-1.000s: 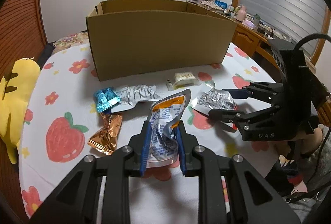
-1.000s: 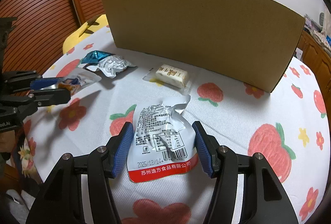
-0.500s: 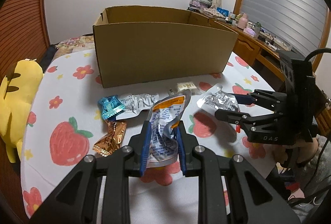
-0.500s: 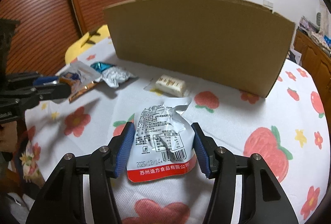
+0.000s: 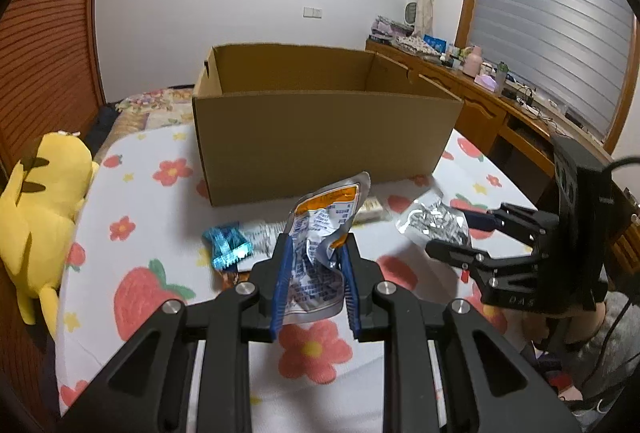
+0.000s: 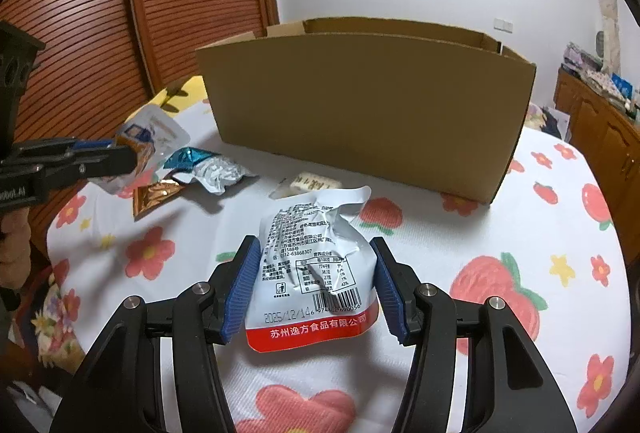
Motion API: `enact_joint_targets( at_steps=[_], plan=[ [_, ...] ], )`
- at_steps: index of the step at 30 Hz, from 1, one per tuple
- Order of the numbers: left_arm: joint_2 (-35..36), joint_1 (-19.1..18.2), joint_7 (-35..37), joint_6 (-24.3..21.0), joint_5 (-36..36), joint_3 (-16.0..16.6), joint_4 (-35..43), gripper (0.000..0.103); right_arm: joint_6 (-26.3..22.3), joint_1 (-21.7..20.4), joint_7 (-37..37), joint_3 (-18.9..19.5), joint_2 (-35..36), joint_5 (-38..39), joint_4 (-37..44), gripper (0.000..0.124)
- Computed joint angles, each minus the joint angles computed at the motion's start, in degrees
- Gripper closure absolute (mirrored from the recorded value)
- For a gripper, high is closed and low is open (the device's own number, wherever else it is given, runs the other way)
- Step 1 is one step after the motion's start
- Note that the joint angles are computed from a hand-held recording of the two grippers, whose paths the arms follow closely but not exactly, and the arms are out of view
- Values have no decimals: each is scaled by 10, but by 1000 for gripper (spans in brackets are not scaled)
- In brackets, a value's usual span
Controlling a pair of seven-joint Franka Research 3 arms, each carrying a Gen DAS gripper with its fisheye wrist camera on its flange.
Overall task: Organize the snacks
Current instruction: 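Lift both pouches and carry them over the cardboard box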
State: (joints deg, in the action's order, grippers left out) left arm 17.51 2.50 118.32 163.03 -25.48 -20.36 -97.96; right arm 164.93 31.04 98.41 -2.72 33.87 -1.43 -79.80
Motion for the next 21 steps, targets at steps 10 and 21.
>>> enact_joint_targets(
  at_steps=[10, 21],
  plan=[
    [19, -1, -4, 11, 17, -6, 38, 82, 23, 14, 29, -19, -9, -13, -18, 67],
    [38, -7, -34, 15, 61, -4, 72, 82, 29, 0, 31, -5, -13, 4, -21, 67]
  ],
)
